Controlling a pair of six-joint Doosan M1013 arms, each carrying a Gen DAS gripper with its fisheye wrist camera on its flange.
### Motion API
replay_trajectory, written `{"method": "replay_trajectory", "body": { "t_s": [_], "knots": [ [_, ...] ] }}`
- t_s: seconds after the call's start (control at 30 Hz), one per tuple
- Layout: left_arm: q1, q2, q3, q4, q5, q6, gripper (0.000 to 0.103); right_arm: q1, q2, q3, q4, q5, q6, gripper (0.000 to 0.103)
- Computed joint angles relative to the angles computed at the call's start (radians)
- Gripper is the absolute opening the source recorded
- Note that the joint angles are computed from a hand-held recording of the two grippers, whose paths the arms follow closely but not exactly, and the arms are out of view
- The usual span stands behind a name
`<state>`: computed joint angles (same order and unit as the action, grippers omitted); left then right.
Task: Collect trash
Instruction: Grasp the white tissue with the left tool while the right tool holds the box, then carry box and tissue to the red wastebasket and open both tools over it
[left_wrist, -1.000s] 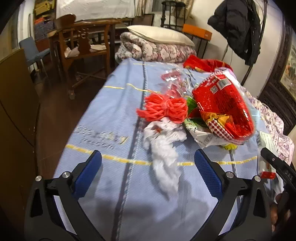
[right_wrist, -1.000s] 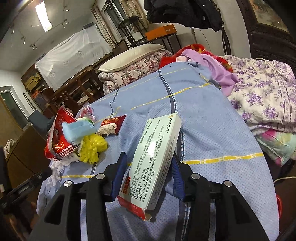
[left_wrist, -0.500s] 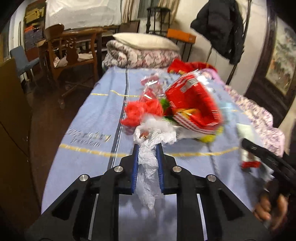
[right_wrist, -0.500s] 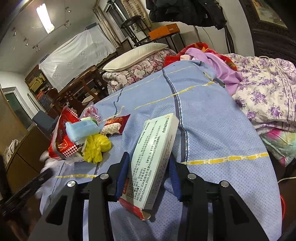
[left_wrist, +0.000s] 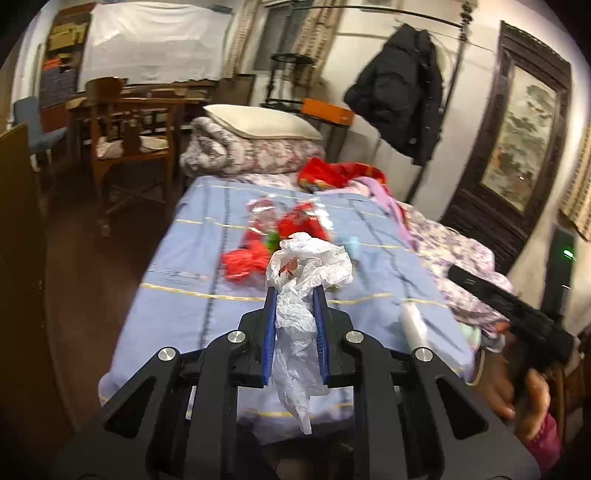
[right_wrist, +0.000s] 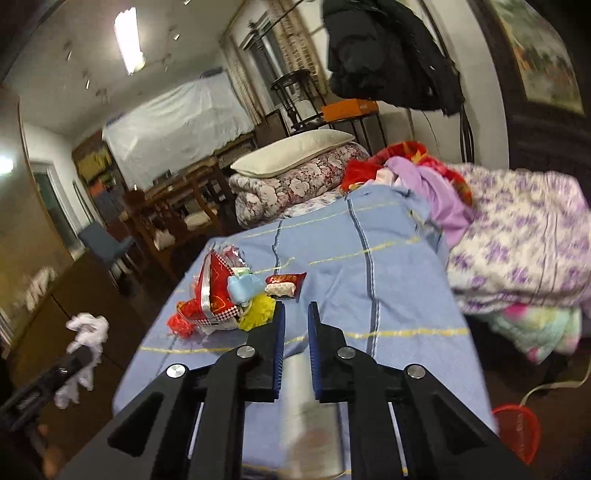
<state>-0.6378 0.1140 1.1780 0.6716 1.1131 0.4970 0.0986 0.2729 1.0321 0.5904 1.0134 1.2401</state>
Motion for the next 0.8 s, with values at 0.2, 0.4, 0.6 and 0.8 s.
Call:
{"method": "replay_trajectory", "body": {
  "t_s": [0.2, 0.4, 0.6, 0.8],
  "knots": [
    [-0.019, 0.006, 0.001, -0.009, 0.011, -0.033, 0.020, -0.010, 0.063, -0.041, -0.026, 0.158, 0.037, 0.011],
    [-0.028, 0.001, 0.015, 0.003, 0.019, -0.040, 0.021, -0.020, 0.065, -0.057, 0.076, 0.233, -0.030, 0.064],
    [-0.013, 0.018, 0.019, -0.028, 0.030, -0.016, 0.023, 0.063, 0.029, 0.011, -0.162, 0.215, -0.079, 0.044],
    [0.024, 0.041, 0.057, -0.101, 0.055, -0.006, 0.023, 0.059, 0.002, 0.051, -0.181, 0.126, -0.060, 0.042]
  ]
}}
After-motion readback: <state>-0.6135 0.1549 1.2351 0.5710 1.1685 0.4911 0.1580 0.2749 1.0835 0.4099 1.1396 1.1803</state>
